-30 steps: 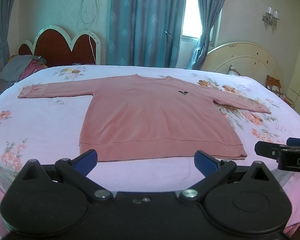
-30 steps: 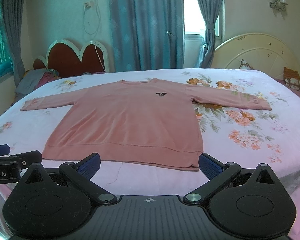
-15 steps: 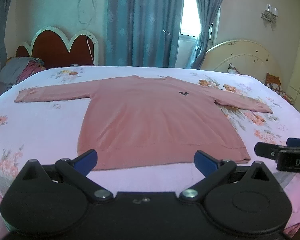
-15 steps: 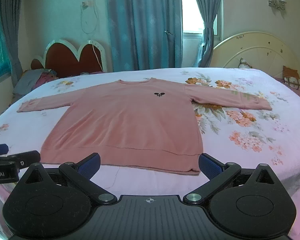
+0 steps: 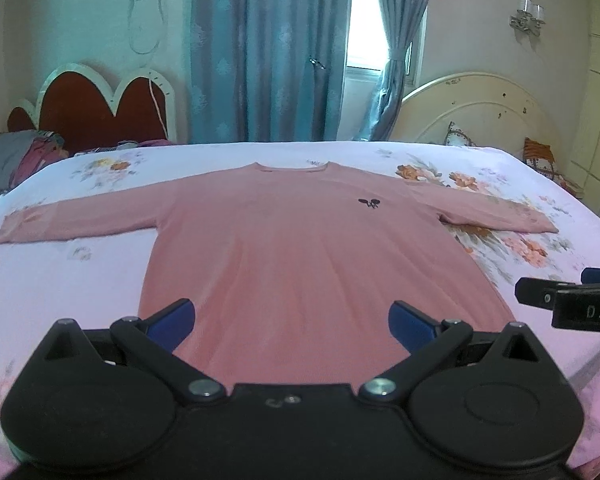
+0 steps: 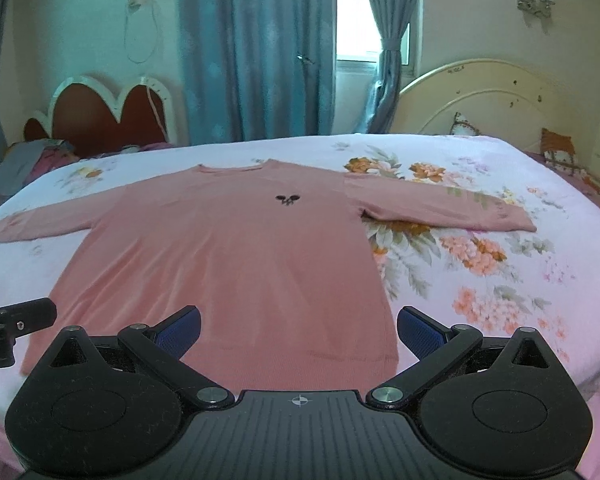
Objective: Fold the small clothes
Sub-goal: 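Move the right tool down to the sleeve cuff nearest it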
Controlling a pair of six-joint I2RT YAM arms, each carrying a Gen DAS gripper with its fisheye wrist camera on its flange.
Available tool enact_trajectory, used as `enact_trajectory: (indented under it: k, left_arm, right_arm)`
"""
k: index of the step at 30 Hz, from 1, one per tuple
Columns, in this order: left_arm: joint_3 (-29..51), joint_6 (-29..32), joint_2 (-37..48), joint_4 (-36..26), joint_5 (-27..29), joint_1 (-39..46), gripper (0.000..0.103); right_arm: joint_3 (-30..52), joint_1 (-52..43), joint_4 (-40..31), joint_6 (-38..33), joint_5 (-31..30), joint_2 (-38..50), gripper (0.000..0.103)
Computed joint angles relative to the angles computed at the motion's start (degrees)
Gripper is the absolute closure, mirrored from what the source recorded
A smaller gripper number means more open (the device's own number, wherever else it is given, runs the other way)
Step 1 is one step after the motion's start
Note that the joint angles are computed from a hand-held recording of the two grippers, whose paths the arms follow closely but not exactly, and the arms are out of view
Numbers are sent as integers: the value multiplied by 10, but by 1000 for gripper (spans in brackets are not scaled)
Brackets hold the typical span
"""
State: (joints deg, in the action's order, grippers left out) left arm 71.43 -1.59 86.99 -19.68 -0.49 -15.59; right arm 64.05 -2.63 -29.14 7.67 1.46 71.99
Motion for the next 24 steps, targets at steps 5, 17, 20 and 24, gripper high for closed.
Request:
enact_trajectory:
  k: [5, 17, 20, 24]
  left_arm:
    - [66, 24, 66, 4, 26, 21, 0]
    - [220, 36, 208, -34, 52, 19, 0]
    - [242, 31, 239, -7, 21, 3, 0]
    - [331, 41, 311, -17, -32, -28, 0]
  right_arm:
    - [50, 9, 22, 16, 24, 66, 0]
    - [143, -5, 38, 23, 51, 185, 0]
    - [163, -32, 50, 11, 42, 217, 0]
    - [212, -92, 65, -1, 6, 282, 0]
